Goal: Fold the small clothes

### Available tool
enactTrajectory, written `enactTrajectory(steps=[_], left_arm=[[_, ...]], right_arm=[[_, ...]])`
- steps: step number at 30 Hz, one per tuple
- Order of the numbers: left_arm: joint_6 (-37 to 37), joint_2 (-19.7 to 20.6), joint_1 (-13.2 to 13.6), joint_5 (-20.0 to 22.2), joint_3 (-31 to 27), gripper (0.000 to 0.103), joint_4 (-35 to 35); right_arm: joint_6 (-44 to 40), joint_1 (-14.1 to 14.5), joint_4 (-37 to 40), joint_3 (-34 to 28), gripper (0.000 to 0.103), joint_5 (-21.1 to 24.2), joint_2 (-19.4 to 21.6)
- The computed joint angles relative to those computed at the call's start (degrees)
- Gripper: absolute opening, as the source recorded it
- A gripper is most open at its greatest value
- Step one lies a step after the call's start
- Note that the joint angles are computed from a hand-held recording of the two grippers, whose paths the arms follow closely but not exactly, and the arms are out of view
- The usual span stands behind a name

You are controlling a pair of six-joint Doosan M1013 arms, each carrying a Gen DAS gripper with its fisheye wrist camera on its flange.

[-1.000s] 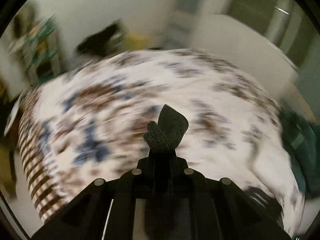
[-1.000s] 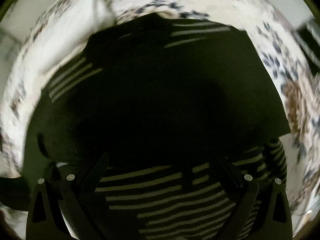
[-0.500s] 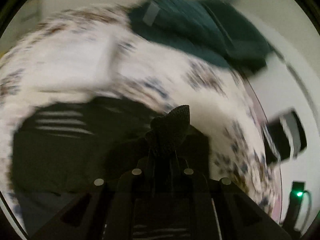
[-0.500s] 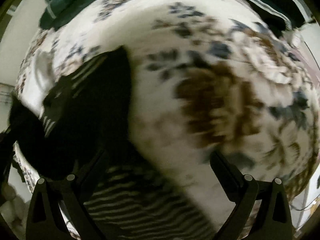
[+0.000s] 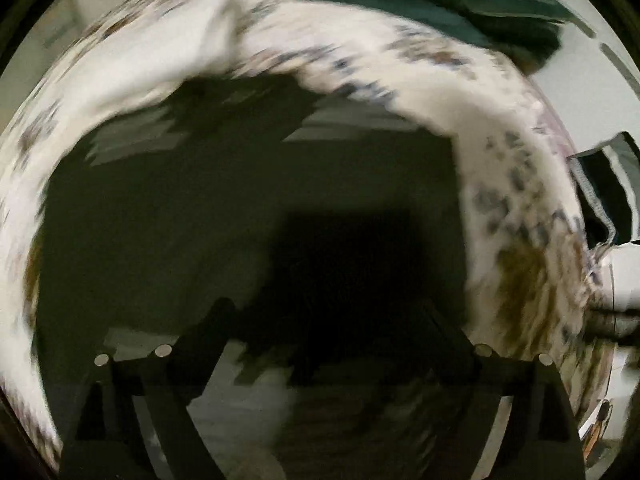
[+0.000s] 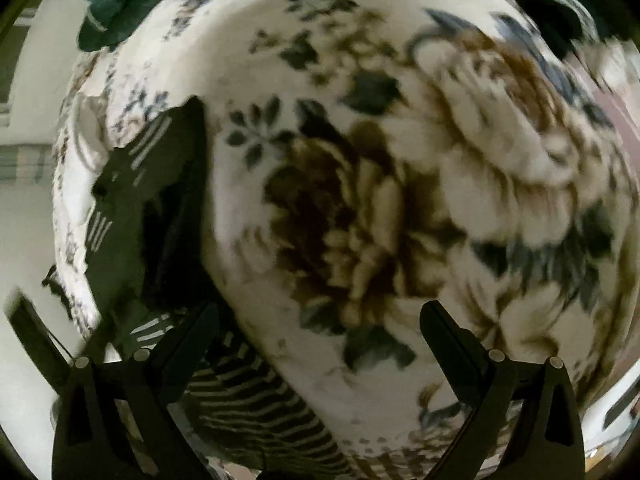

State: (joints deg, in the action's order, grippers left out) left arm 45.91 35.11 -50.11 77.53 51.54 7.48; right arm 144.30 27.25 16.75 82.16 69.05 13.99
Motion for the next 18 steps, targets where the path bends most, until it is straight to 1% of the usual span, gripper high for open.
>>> enactTrajectory(steps=[1,2,3,4,6,8,9,10,11,12,14,15,16,17,18], left_arm=[[-1.2,-1.5,0.0,0.0,2.5,0.09,-0.1],[-3.8,-4.1,0.0,1.2,6.8,0.09,0.0],[-5.2,-5.2,-0.1,2.0,8.9,0.09,0.3],[-8.1,-7.2,-0.1,4.0,12.4,0.09,0.9],[-12.3,-9.4,0.2,6.8,16.7,0.09,1.8],[-15.9,-11.1,0.7,8.6,20.3,0.09,2.5],[-17.5,-11.7,0.9,9.5,21.6,0.09,3.5],[-19.1,-12.1,1.1,10.5,22.6,0.09,4.6],[-20.4,-12.5,1.3,10.7,23.6,0.09,5.0],[-21.4,-13.0,1.7,10.1,24.6,0.09,4.7],[-22.6,-13.5,2.3,8.4,26.2,0.09,4.0],[-22.7,-13.8,2.4,6.9,27.0,0.09,3.7],[-22.4,-14.0,2.4,5.8,27.7,0.094,3.6],[-21.6,-13.9,2.4,5.4,28.0,0.1,4.0],[-21.1,-13.8,2.2,5.1,28.4,0.103,4.7]], right_arm=[[-1.6,-0.4,0.9,-1.0,0.102,-0.1,0.6],[-3.1,-0.8,1.8,-2.1,0.102,-0.1,1.3],[-4.4,-1.1,2.8,-3.3,0.102,-0.4,2.2],[-5.7,-1.5,3.9,-4.3,0.102,-0.7,3.0],[-8.2,-1.8,6.2,-7.1,0.102,-1.6,5.4],[-12.1,-1.8,9.0,-11.0,0.102,-2.1,8.8],[-13.1,-1.6,9.1,-12.7,0.102,-1.8,10.1],[-13.5,-1.4,6.9,-15.8,0.102,-0.3,12.5],[-12.6,-1.3,4.3,-18.1,0.102,1.0,14.3],[-12.0,-1.4,3.5,-19.3,0.102,1.2,15.5],[-10.7,-2.6,4.2,-21.3,0.1,1.5,18.5],[-11.3,-3.6,7.6,-21.5,0.094,0.8,19.9],[-12.2,-4.2,10.5,-21.5,0.079,0.5,20.8],[-12.8,-4.9,13.6,-21.8,0.067,0.3,21.9],[-13.5,-5.0,14.1,-22.6,0.029,0.0,22.7]])
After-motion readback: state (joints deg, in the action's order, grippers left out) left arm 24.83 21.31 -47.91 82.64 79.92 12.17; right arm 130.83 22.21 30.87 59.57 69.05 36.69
